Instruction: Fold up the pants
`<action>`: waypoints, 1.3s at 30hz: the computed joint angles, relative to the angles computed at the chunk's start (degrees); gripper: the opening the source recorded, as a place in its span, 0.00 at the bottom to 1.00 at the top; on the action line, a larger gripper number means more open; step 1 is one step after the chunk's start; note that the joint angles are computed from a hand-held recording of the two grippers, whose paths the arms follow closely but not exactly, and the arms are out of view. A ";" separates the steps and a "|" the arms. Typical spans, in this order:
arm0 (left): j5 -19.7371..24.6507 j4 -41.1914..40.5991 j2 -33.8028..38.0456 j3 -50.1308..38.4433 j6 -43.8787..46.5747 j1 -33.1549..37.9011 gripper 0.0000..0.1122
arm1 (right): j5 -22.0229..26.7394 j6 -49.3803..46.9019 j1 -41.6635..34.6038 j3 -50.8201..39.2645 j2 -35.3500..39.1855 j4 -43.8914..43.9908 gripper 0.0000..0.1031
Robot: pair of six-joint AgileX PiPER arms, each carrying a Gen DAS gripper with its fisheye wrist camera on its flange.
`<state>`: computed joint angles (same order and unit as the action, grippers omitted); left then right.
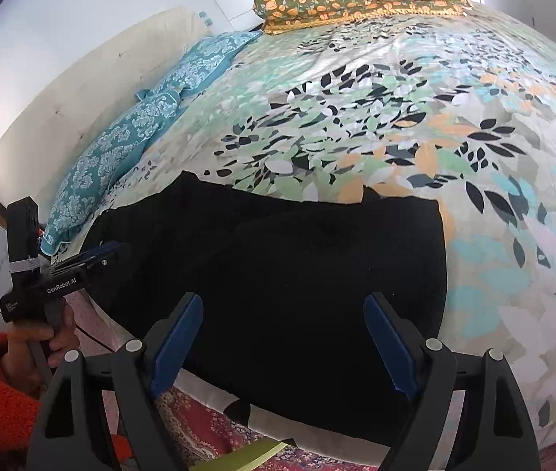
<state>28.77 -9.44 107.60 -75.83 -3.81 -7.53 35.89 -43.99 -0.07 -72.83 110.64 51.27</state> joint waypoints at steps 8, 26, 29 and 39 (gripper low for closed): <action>1.22 1.66 1.37 -1.37 -3.13 0.66 0.69 | 0.93 1.15 -0.61 -0.70 1.42 0.26 0.81; 2.36 3.05 2.18 -2.16 -7.16 2.02 0.69 | 1.51 1.11 -1.01 -0.42 1.77 2.26 0.81; 2.77 3.51 2.41 -2.37 -7.93 2.12 0.70 | 1.63 1.50 -1.02 -0.51 2.01 2.13 0.81; 3.53 4.23 2.76 -2.67 -9.44 2.43 0.70 | 2.11 1.64 -1.35 -0.70 2.50 2.27 0.81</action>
